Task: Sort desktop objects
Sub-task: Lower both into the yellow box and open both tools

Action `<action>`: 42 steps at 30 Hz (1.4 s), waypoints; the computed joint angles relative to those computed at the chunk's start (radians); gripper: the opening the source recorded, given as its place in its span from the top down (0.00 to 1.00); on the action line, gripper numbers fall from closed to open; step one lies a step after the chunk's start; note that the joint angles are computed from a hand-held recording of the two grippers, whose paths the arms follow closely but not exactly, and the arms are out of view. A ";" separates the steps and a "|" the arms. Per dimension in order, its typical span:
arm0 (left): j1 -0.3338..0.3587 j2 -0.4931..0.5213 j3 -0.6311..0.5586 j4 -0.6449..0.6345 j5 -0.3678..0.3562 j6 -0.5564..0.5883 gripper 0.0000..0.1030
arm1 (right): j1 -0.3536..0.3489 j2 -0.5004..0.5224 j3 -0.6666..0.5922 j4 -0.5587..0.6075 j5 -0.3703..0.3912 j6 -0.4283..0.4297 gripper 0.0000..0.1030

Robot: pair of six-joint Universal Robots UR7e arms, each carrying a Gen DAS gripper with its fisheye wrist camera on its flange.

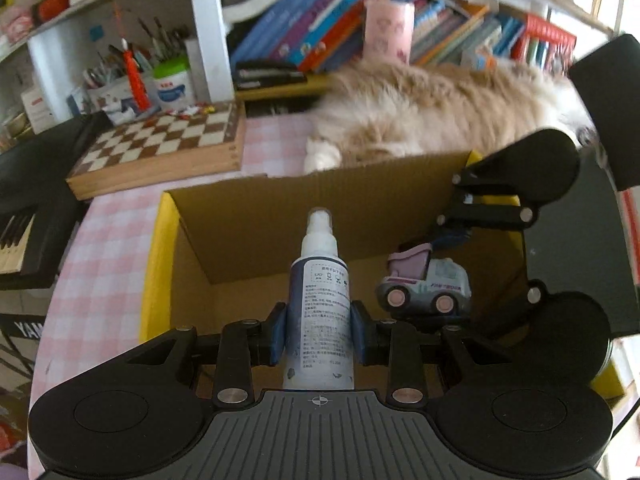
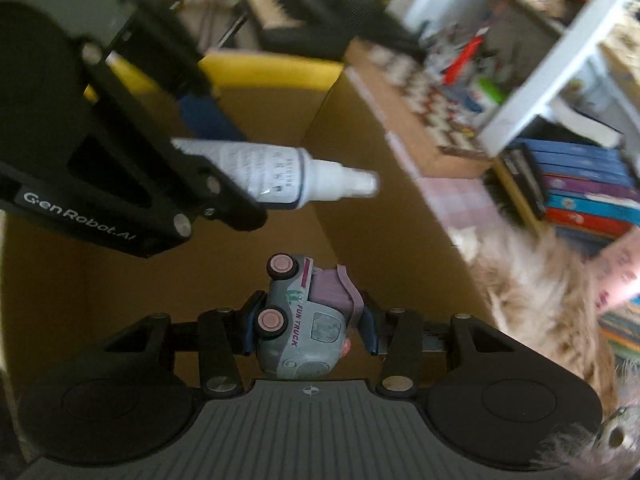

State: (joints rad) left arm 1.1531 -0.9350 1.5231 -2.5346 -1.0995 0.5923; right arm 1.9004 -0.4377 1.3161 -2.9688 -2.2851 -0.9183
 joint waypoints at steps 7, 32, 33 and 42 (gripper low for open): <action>0.004 0.037 -0.045 0.069 0.055 0.013 0.71 | -0.010 0.018 -0.064 0.151 -0.014 -0.006 0.58; -0.022 -0.066 0.122 -0.230 -0.038 0.116 0.26 | 0.016 -0.023 0.018 0.013 -0.022 0.092 0.36; -0.025 -0.080 0.141 -0.256 -0.046 0.118 0.25 | 0.019 -0.032 0.034 -0.012 -0.017 0.105 0.36; -0.042 -0.181 0.264 -0.410 -0.105 0.068 0.22 | 0.061 -0.089 0.181 -0.303 0.001 0.215 0.38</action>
